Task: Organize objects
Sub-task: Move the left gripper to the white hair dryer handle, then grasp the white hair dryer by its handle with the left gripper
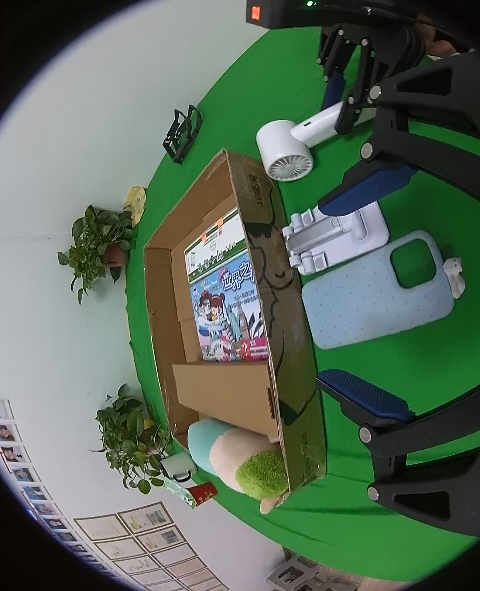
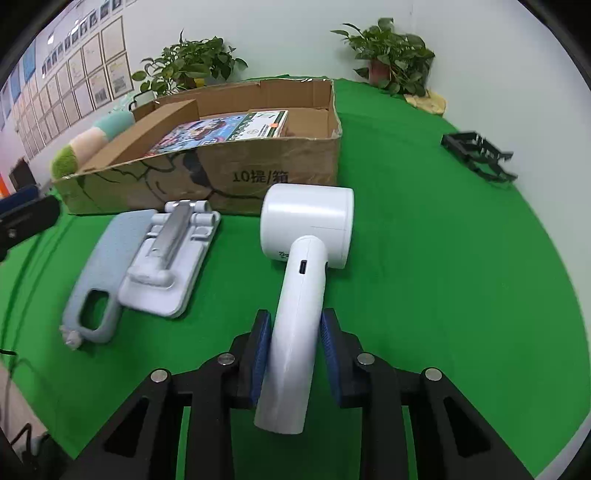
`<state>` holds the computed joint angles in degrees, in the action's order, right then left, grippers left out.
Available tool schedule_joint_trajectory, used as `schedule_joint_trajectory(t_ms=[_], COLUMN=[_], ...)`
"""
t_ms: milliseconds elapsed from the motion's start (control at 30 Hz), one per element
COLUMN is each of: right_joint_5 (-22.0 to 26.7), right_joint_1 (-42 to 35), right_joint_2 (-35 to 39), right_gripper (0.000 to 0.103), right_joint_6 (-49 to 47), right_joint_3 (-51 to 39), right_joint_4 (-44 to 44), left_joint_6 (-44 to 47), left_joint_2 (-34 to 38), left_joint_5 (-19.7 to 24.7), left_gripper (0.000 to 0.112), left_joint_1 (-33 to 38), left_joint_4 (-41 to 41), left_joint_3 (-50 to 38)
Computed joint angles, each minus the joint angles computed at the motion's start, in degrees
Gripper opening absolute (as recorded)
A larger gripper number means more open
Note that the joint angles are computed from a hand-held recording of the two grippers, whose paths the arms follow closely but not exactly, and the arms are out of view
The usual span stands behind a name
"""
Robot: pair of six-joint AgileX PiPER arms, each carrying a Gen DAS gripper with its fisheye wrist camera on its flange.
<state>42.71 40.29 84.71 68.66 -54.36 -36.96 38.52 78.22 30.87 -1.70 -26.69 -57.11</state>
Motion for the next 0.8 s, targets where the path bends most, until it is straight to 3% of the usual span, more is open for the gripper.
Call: schedule_joint_trajectory(t_ms=[133,267,333,367,400,433,600,667,800], right_joint_5=[-1.1,-3.92,-7.08,-8.1,-8.4,-8.89,-9.69,-10.6,-10.79], right_joint_1=[3.2,8.12,9.3,10.3,10.85,11.51,11.07,10.47,10.1], right_joint_2=[-2.74,-5.27,-7.02,-7.83,-8.29,-9.11,-9.17,-8.78,-6.87], right_gripper=[0.025,0.028,0.036,0.048,0.061,0.065,0.067,0.064,0.042], right_joint_6=[2.46,7.19,9.34,11.93,13.75,16.06,16.29,15.86,13.8], right_joint_3=[2.36,5.42,7.52,8.5,9.04,9.89,10.39,10.53,9.31], right_joint_4=[1.85,0.85,-0.26,-2.55,-4.32,-6.4,-6.56,-6.28,-4.66], left_joint_6=[4.67,7.53,7.21,6.97,6.87,6.97,7.28,6.65,4.66], left_joint_2=[2.44,9.11,12.42,13.63,14.76,15.48,17.72,18.59,20.79], left_joint_5=[7.9,24.01,29.64,31.28,32.69,33.58,36.89,37.25,37.73], left_gripper=[0.085,0.085,0.084,0.084,0.083,0.082,0.073,0.068,0.05], left_joint_1=[1.0,2.35,1.77,1.22,0.53,0.03,-1.53,-2.28,-3.14], left_joint_4=[-6.57,-13.03,-14.02,-14.03,-13.91,-14.02,-15.17,-14.84,-13.99], left_joint_3=[-2.57,-8.05,-10.02,-10.6,-11.09,-11.27,-11.68,-11.87,-12.09])
